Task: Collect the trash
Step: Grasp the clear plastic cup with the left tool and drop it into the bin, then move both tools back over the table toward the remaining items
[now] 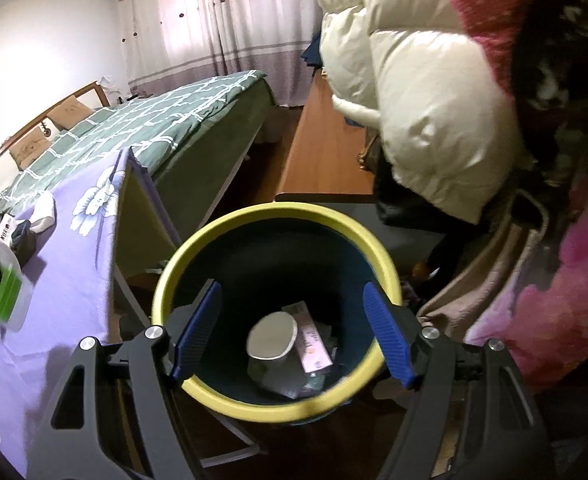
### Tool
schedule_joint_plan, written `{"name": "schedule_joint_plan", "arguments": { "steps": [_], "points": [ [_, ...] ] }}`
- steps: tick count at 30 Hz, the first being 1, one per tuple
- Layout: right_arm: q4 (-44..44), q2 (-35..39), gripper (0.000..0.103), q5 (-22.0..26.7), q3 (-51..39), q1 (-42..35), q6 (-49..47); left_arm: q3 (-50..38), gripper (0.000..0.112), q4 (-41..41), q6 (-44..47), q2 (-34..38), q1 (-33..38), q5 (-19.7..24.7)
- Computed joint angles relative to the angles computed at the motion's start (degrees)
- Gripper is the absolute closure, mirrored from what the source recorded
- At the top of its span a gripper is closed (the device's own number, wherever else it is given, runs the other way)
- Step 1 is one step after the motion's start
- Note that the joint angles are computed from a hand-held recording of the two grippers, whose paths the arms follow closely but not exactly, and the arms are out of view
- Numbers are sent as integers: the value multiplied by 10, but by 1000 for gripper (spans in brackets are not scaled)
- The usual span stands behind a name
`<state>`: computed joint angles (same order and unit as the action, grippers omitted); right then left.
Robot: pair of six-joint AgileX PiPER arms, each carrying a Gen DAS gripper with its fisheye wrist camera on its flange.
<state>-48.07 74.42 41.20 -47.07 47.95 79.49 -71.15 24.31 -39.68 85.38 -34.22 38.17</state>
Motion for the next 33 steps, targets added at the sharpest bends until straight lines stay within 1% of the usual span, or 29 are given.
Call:
{"name": "schedule_joint_plan", "arguments": {
  "steps": [4,9,16,17,18,19,20,22,25,27,28,29,31,33],
  "points": [
    [4,-30,33,-3,22,-13,-12,-90,62,-55,58,75,-7,2],
    [20,-48,33,-17,38,-39,-40,-218,62,-134,131,185,-10,26],
    [38,-54,32,-29,53,-70,-66,-356,61,-161,155,305,-20,59],
    [41,-54,32,-30,53,-74,-69,-375,55,-163,160,321,-20,67],
    [44,-54,31,-31,53,-78,-73,-387,36,-160,159,330,-21,71],
    [45,-54,31,-31,53,-79,-73,-386,28,-147,148,331,-23,69],
    [46,-54,31,-30,52,-78,-74,-374,26,-121,123,324,-27,59],
    [45,-51,31,-30,49,-74,-72,-346,26,-104,111,300,-29,44],
    [39,-34,31,-30,33,-60,-65,-269,25,-63,74,233,-26,12],
    [36,-22,31,-32,21,-46,-59,-200,21,-27,37,173,-18,-14],
    [35,-15,31,-32,14,-38,-56,-171,21,-9,19,146,-13,-21],
    [35,-7,31,-33,5,-31,-54,-126,21,22,-12,104,-6,-31],
    [34,12,31,-34,-18,-15,-50,-68,20,61,-48,48,7,-40],
    [30,36,31,-32,-46,2,-43,-2,20,118,-96,-22,25,-39]
  ]
}}
